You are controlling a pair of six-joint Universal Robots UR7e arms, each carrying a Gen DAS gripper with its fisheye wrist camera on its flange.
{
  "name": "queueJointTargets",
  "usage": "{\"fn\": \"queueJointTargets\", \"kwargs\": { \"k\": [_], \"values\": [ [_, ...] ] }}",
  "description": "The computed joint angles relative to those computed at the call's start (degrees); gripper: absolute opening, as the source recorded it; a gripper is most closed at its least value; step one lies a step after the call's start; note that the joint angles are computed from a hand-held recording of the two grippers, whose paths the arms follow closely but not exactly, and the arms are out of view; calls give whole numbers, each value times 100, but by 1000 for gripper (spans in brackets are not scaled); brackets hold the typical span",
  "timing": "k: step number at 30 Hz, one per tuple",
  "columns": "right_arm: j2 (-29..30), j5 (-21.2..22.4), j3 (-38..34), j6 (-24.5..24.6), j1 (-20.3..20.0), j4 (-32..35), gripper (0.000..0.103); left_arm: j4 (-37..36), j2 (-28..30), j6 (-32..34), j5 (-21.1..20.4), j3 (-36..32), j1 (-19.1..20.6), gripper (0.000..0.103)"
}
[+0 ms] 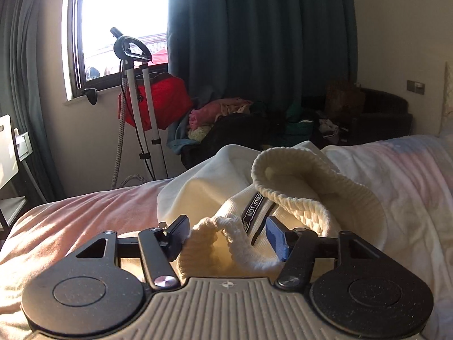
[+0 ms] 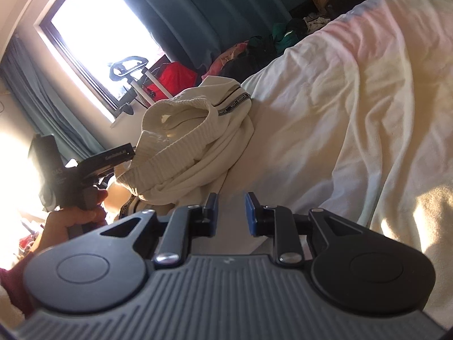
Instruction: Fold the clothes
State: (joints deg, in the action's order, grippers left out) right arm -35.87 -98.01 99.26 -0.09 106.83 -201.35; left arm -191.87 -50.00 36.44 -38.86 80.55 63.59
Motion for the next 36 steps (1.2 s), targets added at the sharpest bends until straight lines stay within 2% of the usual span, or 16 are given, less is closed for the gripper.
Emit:
{"fn": "queueJointTargets", "kwargs": {
  "k": [2,3,9,13,16,22,25,28,31,33,35,36],
  "values": [
    [-12,87,59,-2,-17,-67,25,-26,33,-72,159,-52,-63,22],
    [-3,131,81,-7,-24,-141,25,6,-9,-171,186,-15,-100,20],
    [88,120,199,-512,93,-924,26,-626,-494,57,486,703,-719,14],
    [133,233,301,-768,131,-1474,26,-1844,-722,683,824,1282,-1320,14],
    [187,28,296,-1002,191,-1710,26,-2152,-1097,475,1255,1979,-1792,14],
    [-91,-300,577,-755,254,-1406,26,-2493,-2034,47,1863,3595,-2636,13],
    [-152,-602,718,-1035,355,-1377,27,-2551,-2452,-224,2206,4187,-3009,13],
    [-164,-1025,742,-1119,445,-930,28,-2497,-2907,-546,2558,4635,-3322,13],
    [-237,-1010,793,-920,448,-256,28,-2499,-3216,-688,2660,4846,-3382,13],
    [-220,-897,795,-1045,469,-10,29,-2751,-3319,-564,2651,4957,-3366,13],
    [-155,-879,758,-1141,493,104,48,-3075,-3389,-429,2541,5065,-3309,13],
    [-115,-893,731,-1172,505,152,54,-3249,-3424,-400,2462,5130,-3272,13]
  ]
}}
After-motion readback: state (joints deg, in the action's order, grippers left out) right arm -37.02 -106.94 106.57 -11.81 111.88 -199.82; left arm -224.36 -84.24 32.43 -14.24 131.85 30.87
